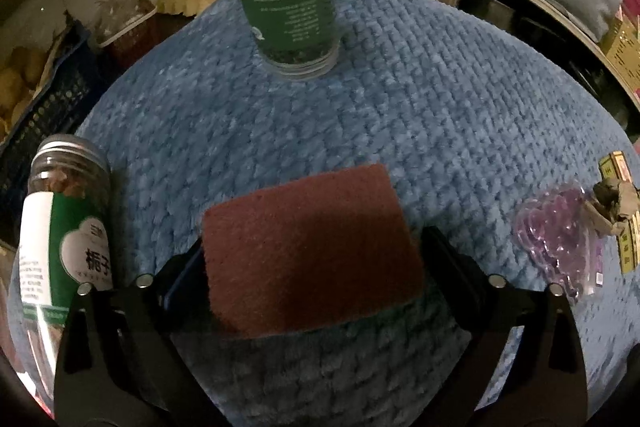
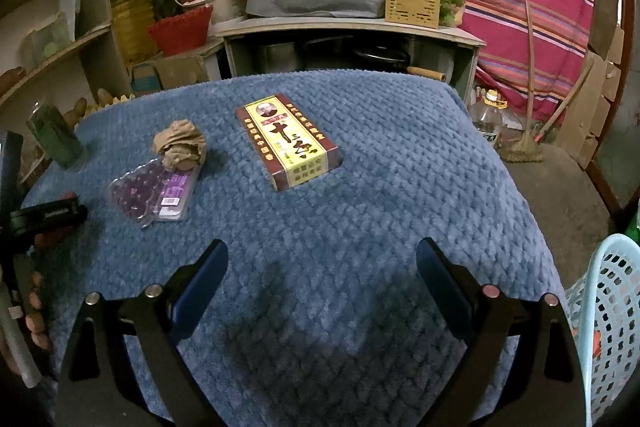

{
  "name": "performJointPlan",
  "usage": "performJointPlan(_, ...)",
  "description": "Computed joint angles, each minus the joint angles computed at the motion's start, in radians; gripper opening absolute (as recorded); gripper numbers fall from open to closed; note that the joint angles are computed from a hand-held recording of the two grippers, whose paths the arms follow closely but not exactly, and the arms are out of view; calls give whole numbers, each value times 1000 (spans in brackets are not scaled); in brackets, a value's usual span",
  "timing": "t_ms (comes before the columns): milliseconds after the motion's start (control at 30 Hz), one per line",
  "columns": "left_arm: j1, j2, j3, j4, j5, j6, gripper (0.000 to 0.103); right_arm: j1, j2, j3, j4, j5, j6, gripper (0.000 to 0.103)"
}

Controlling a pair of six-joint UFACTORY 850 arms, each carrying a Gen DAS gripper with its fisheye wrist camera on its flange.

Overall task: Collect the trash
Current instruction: 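Lower the left tool onto the maroon scouring pad and grasp it, then grasp the tan crumpled cloth with the right tool while the left tool holds the pad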

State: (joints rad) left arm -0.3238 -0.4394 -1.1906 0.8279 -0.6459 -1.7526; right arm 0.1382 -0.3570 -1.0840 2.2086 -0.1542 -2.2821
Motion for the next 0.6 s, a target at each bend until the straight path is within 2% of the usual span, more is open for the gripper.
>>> performJointPlan(100, 3, 13, 16, 28, 20, -12, 87, 6, -3, -4, 25, -3, -18, 93)
performJointPlan(267, 11, 45, 65, 109, 85, -63, 86, 37, -20, -31, 63, -6, -59, 93)
performJointPlan(333, 18, 44, 62, 123, 98, -51, 86, 54, -28, -45, 100, -5, -106, 93)
performJointPlan(467, 44, 56, 70, 191, 173, -61, 86, 99, -68, -105, 222, 27, -263, 93)
performJointPlan(500, 48, 62, 75, 212, 186, -75, 86, 109, -81, -123, 218, 34, -260, 93)
performJointPlan(600, 40, 77, 84, 277, 184, -126, 86, 129, -105, -162, 54, 42, -103, 93)
